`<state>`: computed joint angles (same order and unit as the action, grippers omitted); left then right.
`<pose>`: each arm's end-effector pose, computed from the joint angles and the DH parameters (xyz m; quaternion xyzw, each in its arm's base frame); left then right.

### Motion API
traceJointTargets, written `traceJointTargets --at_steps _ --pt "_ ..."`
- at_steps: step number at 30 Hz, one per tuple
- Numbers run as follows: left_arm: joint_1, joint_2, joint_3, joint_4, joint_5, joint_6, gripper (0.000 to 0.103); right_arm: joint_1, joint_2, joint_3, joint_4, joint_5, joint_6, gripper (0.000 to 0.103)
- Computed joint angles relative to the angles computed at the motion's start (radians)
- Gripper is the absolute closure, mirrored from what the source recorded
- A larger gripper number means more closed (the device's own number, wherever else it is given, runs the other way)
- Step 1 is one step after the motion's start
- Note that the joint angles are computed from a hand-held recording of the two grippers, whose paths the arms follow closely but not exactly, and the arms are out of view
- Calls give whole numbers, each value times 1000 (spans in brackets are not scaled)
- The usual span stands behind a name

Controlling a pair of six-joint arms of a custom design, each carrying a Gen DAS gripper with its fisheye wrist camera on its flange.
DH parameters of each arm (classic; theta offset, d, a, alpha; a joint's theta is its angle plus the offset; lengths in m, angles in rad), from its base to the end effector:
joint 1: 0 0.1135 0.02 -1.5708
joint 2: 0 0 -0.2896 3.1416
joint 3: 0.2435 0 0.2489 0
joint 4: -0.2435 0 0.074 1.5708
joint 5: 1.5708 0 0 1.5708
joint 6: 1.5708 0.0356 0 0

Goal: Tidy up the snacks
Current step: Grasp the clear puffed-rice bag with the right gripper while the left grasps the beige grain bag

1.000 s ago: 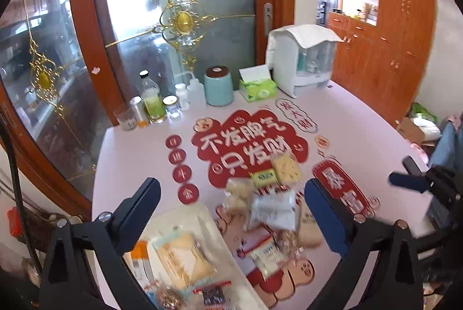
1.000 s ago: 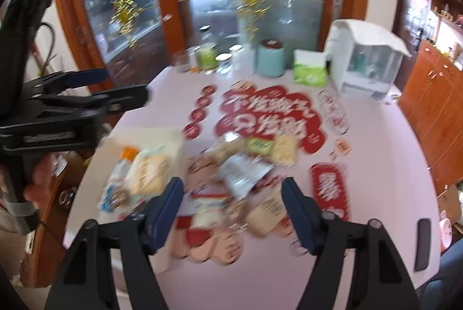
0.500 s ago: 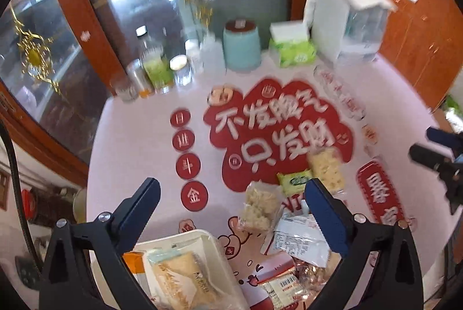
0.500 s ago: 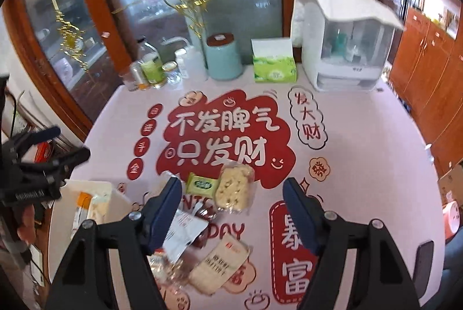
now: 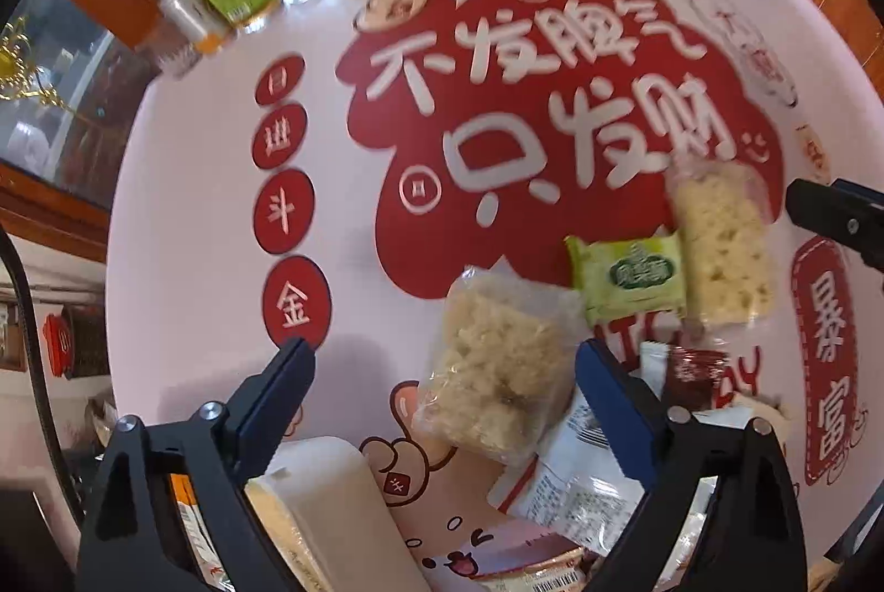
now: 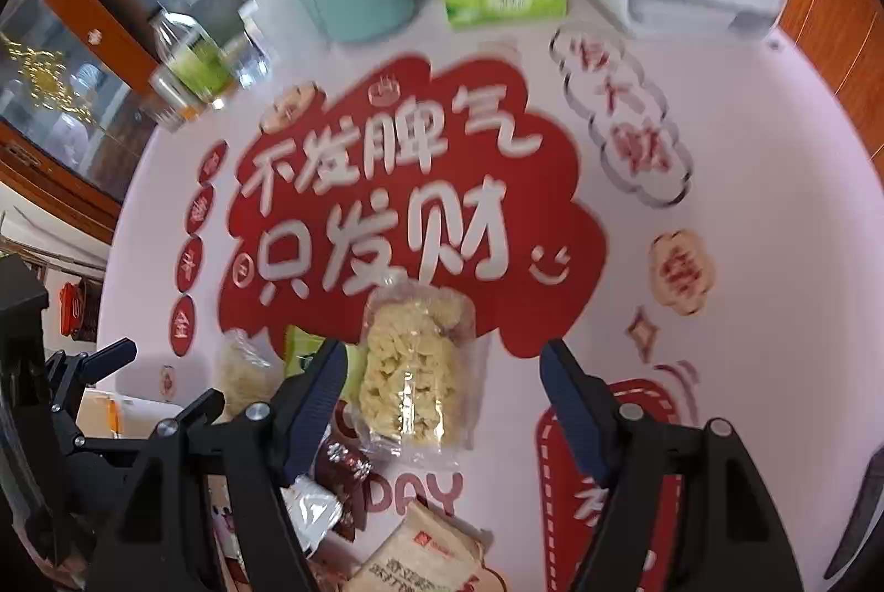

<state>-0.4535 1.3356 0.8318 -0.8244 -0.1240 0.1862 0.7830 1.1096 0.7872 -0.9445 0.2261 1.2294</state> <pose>0.1991 -0.0921 0.2249 0.3044 0.9429 0.0449 0.1279 0.1274 0.1155 0.2495 0.2341 0.9540 0.0674 0.1747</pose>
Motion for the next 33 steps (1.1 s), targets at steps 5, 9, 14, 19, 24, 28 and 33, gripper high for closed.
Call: traceJointTargets --at_steps 5,9,14,19,24,28,33 --pt "-2 53 -15 23 5 8 9 -51 87 -73 140 -86 -58 30" --pt "2 73 -29 43 5 20 15 -55 152 -89 185 -112 -90 30" --pt "20 137 -15 54 12 21 20 -57 191 -96 236 -131 -118 30" --pt "48 178 -18 59 37 39 31 -28 236 -98 269 -137 -125 30" --pt "62 178 -32 64 64 43 52 29 264 -68 229 -78 -125 41" --pt "44 139 -60 84 53 41 59 79 271 -56 198 -38 -93 42" --pt "-3 60 -44 26 61 -18 62 150 245 -37 122 16 -23 42"
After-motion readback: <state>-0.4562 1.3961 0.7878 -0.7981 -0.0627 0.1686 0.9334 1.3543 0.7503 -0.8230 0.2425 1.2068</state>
